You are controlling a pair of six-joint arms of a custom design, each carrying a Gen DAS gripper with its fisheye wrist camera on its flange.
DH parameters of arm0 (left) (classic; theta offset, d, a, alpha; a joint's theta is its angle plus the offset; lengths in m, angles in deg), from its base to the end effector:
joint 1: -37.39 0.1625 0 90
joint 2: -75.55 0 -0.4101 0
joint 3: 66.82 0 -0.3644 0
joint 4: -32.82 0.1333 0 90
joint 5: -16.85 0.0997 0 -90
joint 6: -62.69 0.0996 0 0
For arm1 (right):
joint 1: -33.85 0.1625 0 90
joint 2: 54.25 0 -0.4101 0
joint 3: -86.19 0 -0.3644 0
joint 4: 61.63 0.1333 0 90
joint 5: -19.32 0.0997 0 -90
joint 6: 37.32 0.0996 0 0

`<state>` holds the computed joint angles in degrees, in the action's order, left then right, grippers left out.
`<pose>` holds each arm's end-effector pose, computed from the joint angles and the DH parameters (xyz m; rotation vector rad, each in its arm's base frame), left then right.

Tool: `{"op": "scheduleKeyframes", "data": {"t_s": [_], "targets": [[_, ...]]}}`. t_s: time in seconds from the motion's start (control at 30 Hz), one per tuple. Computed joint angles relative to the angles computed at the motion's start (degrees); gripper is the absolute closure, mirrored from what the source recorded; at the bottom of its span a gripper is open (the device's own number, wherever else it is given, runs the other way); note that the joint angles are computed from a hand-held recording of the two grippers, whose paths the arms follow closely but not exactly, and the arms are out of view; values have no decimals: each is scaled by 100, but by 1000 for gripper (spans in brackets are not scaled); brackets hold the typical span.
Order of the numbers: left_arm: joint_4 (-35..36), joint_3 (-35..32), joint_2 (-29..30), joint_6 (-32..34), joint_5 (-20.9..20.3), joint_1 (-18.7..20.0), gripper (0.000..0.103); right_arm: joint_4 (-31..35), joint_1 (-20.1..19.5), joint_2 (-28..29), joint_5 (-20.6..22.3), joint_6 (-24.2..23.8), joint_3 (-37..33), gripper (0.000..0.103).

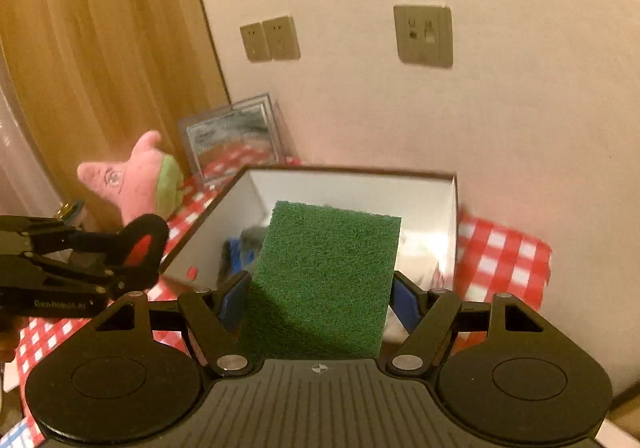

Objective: Organize soft objects
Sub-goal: 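Lower the earmuff pad into the box with the left gripper while the right gripper drops the sponge there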

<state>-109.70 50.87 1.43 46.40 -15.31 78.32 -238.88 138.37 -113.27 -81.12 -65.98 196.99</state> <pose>-0.2223 -0.4808 0.2689 0.5392 2.1763 -0.8158 0.2556 -0.5273 0.2059 0.9428 -2.6021 0.8469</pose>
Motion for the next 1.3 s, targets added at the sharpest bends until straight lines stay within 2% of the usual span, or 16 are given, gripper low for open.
{"op": "scheduleKeyframes", "data": {"t_s": [0.17,0.4,0.7,1.07,1.23,1.3], "targets": [[-317,-476,521,454,-63,347,42,61,-121,378,62,-174,-501,30],[-379,-1139,1148,738,23,776,42,197,-215,835,-58,-321,-1036,30],[-455,-1734,1698,1204,-58,1143,42,366,-295,1233,-161,-307,-1523,30],[-586,-2133,2084,1548,-154,1359,41,472,-363,1461,-182,-367,-1866,30],[-589,-2340,2201,1610,-108,1462,38,483,-378,1560,-189,-374,-1997,30],[-595,-2406,2226,1604,-31,1487,28,462,-384,1588,-211,-361,-2024,30]]}}
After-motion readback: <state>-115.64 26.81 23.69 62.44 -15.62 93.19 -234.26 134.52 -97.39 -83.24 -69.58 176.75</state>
